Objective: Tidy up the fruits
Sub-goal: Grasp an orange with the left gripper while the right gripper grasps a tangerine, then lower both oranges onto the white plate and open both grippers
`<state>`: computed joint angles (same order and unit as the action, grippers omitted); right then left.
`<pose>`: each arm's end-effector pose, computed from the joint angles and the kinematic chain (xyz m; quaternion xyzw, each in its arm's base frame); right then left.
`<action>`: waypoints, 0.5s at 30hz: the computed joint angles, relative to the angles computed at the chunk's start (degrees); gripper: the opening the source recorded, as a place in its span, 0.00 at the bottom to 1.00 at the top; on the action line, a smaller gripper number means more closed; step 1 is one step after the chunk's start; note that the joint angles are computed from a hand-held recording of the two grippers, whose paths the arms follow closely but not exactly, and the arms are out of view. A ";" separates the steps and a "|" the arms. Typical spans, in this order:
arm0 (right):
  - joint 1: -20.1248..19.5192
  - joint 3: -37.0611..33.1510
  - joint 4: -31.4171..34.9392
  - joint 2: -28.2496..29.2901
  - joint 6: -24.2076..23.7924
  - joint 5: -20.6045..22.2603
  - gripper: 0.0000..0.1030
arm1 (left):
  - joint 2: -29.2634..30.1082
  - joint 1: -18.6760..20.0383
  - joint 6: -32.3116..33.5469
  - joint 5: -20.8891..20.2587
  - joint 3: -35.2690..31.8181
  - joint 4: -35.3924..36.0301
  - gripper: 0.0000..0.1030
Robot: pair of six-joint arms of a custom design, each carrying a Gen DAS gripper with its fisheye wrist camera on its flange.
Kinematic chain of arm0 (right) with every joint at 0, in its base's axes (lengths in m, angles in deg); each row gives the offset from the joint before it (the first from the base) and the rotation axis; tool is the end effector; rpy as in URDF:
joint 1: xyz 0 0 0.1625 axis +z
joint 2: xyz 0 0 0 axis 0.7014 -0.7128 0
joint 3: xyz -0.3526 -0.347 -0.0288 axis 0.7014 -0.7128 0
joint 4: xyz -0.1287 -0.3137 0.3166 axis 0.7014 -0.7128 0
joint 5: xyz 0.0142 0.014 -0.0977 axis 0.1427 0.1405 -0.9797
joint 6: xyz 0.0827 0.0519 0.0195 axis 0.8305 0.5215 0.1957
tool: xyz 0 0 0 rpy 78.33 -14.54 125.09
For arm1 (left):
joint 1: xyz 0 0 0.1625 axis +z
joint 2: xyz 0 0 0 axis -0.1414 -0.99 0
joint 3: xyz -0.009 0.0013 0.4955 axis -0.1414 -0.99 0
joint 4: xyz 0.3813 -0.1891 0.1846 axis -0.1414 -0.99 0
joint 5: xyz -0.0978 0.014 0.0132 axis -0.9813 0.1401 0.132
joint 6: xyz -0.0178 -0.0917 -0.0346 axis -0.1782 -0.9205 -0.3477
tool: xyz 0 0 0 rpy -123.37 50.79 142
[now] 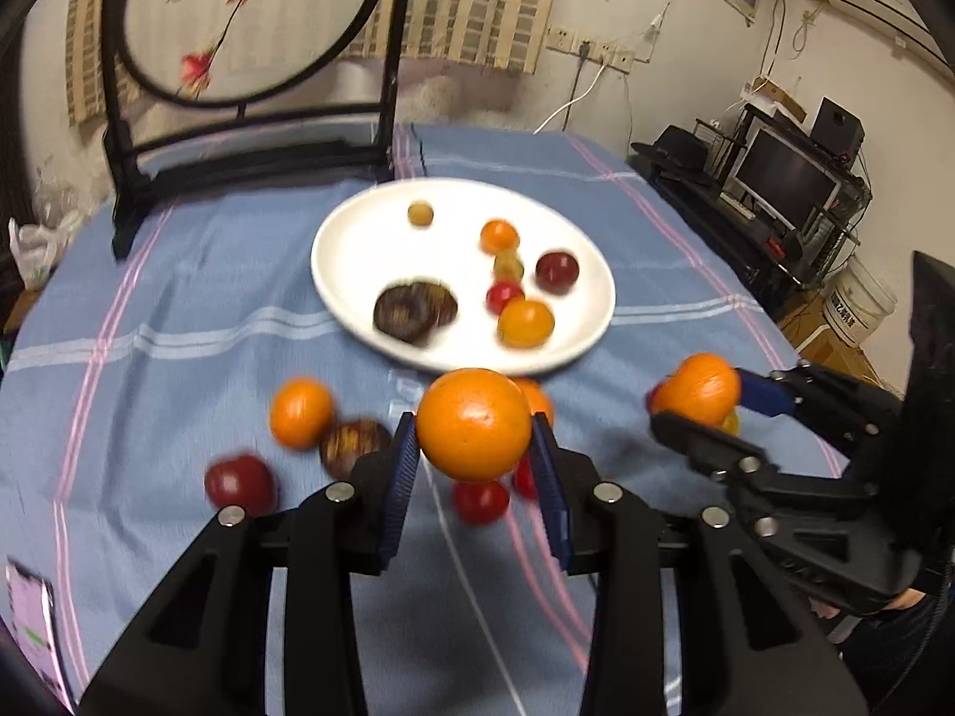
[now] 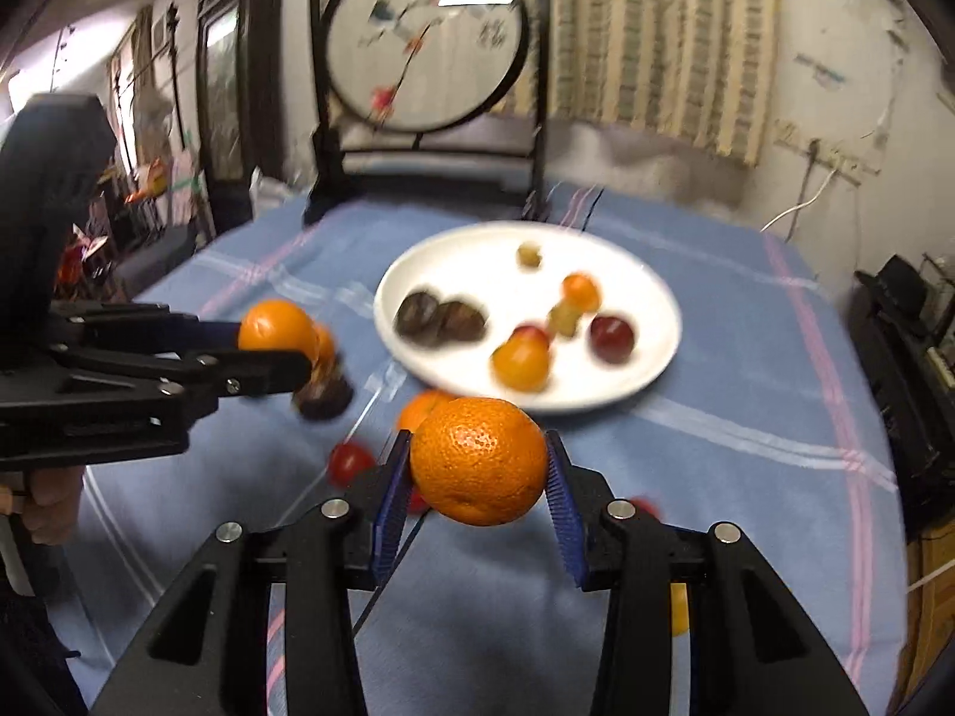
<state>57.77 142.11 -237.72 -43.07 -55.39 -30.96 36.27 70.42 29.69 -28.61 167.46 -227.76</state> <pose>0.2655 -0.7416 0.1067 0.3882 -0.8525 0.2618 0.2324 -0.1594 -0.7302 0.2131 0.1511 0.8940 -0.3200 0.2748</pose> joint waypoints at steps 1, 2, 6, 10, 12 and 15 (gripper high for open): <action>0.02 -0.43 -0.61 0.13 -0.03 0.14 0.42 | 0.44 0.02 0.41 0.25 -0.90 0.02 0.36; 0.06 -1.29 -1.01 0.46 -0.03 0.18 0.42 | 0.96 0.07 0.78 0.49 -1.91 0.02 0.36; 0.14 -4.60 -1.82 2.36 -0.23 0.20 0.42 | 3.92 0.79 1.24 2.05 -7.38 1.45 0.35; 0.22 -8.56 -0.75 5.09 -0.98 -0.30 0.42 | 7.05 1.83 1.40 3.24 -12.82 3.42 0.35; 0.24 -10.95 -0.85 6.96 -1.34 -1.71 0.42 | 8.48 2.49 0.66 3.62 -15.37 4.82 0.35; 0.13 -14.19 1.22 8.95 0.47 -3.54 0.42 | 10.16 3.44 -0.67 3.30 -18.35 7.41 0.35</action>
